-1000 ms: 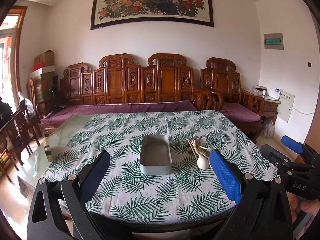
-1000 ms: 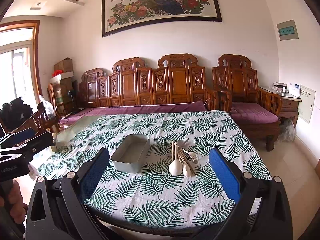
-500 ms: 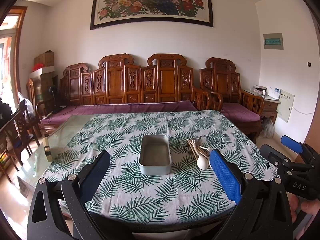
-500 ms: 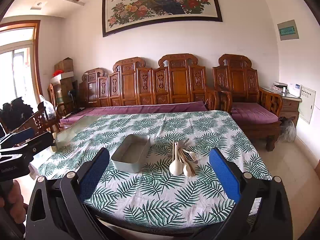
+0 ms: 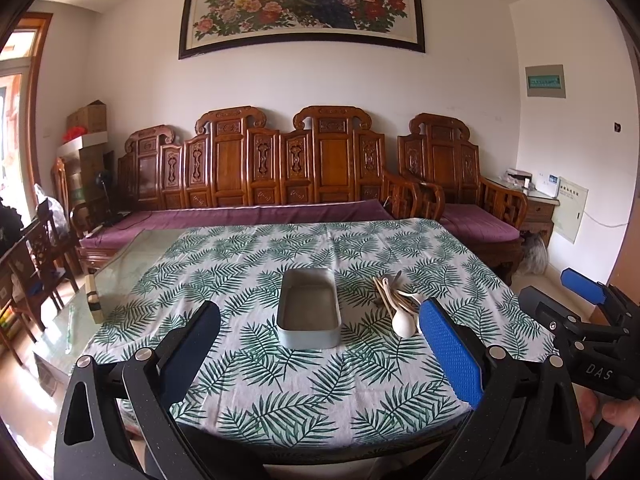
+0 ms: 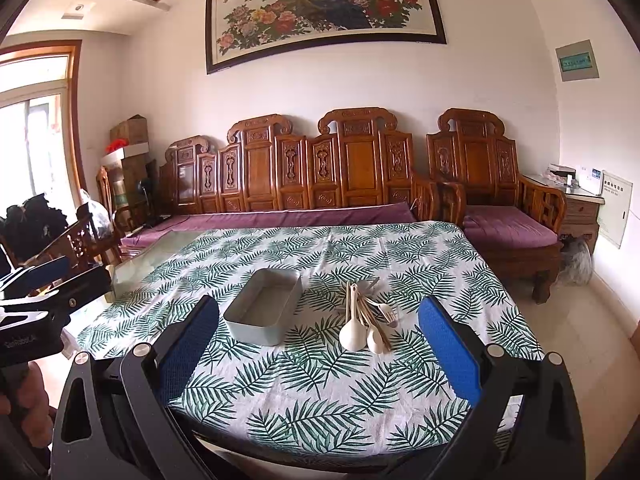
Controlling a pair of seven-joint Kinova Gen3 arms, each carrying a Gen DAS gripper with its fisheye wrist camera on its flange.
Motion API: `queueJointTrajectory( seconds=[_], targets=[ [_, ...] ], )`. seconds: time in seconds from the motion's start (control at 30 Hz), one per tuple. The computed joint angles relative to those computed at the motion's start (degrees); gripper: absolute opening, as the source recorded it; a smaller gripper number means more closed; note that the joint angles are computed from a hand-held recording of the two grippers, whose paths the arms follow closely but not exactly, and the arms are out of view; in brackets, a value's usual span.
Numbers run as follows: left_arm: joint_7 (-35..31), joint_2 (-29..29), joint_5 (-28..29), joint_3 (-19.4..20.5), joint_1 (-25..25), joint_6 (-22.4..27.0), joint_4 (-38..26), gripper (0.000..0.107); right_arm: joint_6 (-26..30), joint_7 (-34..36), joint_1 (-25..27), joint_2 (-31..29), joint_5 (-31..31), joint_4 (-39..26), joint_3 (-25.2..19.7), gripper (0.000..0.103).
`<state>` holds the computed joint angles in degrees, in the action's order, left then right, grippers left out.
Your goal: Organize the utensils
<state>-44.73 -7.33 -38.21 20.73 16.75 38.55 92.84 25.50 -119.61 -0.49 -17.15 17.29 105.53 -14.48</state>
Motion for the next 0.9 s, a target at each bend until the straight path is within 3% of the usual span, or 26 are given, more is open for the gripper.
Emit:
queueJointTrajectory(
  seconds=[0.67, 0.9],
  targets=[
    [-1.11, 1.30, 1.18, -0.62, 0.70, 0.21, 0.04, 0.097, -0.20, 2.16, -1.19, 0.37, -1.72, 0.24, 1.70, 0.100],
    [-8.79, 4.56, 6.96, -4.53, 2.66, -0.97, -0.88, 0.097, -2.31, 6.67, -2.98, 3.15, -3.51, 0.97, 5.00, 0.100]
  ],
)
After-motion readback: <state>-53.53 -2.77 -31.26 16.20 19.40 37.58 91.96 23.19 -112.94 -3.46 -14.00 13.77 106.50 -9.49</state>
